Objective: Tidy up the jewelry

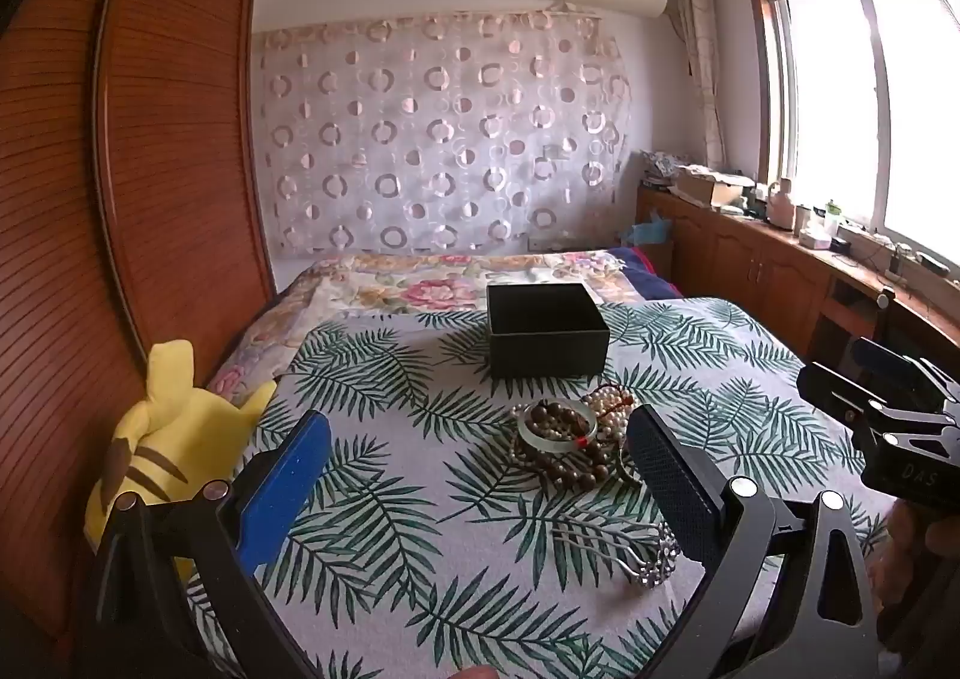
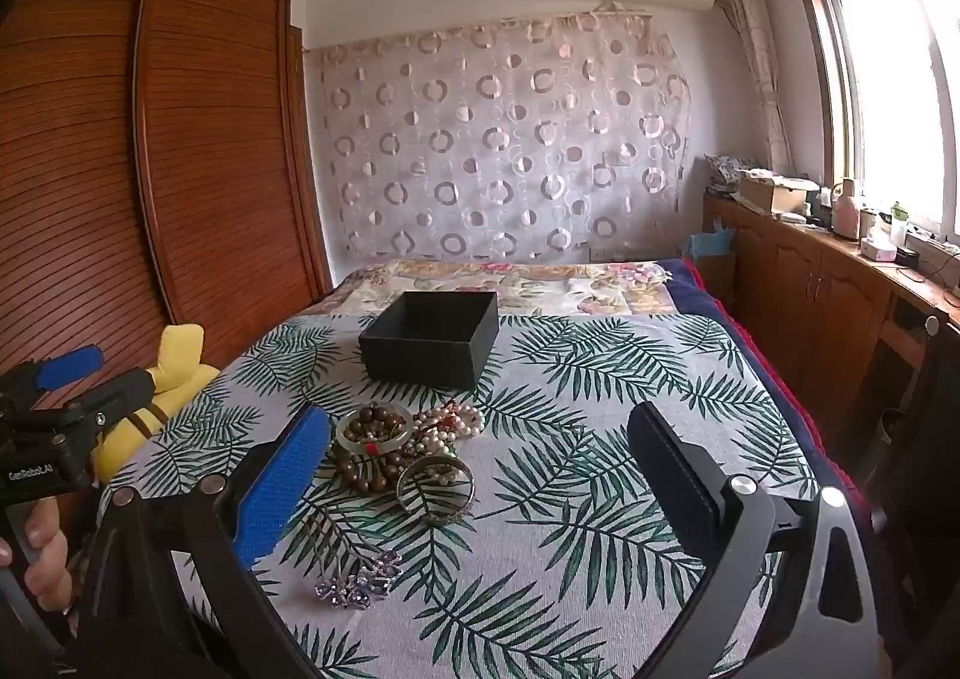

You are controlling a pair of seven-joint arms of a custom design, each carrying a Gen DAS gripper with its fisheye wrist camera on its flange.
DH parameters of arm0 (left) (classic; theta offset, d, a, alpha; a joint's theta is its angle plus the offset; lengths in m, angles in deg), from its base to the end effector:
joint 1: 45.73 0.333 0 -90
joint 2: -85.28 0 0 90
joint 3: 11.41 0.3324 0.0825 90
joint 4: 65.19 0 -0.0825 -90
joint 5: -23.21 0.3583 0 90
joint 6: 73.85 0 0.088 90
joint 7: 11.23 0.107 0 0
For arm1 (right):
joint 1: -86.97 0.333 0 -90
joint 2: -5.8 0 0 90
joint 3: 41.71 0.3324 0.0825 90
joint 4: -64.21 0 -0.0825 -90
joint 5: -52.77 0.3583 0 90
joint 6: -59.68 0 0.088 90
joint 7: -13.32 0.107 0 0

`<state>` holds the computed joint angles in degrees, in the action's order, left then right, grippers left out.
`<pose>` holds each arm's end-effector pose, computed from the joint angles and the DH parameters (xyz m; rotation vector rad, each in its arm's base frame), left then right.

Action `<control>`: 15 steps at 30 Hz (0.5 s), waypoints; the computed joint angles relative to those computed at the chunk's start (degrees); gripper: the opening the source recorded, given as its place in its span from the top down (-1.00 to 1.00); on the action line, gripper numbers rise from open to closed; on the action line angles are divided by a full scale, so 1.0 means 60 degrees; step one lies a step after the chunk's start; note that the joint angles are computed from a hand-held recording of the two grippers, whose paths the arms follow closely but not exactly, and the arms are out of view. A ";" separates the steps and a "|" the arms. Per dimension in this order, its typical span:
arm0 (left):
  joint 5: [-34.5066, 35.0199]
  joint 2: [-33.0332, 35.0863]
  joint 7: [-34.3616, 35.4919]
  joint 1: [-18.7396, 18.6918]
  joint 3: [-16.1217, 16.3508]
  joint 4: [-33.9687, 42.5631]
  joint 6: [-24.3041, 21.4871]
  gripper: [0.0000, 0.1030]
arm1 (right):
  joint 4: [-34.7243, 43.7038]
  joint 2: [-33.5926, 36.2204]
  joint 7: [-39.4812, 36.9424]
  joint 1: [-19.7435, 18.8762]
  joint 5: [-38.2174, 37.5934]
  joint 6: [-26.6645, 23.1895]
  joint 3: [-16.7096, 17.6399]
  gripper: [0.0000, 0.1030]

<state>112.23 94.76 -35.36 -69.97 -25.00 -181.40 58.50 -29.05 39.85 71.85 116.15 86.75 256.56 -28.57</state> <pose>0.4783 -0.3394 0.4268 -1.6606 1.3004 -0.7916 0.5914 0.3956 0.4396 -1.7323 1.0467 -0.5800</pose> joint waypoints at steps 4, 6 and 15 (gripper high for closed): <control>0.0009 -0.0008 -0.0018 -0.0005 0.0003 -0.0013 -0.0018 -0.85 | -0.0006 -0.0014 0.0007 0.0075 0.0047 -0.0002 -0.0083 -0.95; -0.0008 0.0002 0.0008 -0.0005 -0.0001 0.0001 -0.0021 -0.85 | 0.0005 -0.0002 -0.0003 0.0064 0.0026 -0.0018 -0.0071 -0.95; -0.0017 0.0002 0.0002 -0.0006 0.0003 0.0003 -0.0014 -0.85 | 0.0003 0.0001 -0.0015 0.0078 0.0026 0.0002 -0.0082 -0.95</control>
<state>112.13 94.77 -35.34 -70.01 -24.98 -181.38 58.42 -29.03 39.85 71.76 116.62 86.91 256.58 -29.06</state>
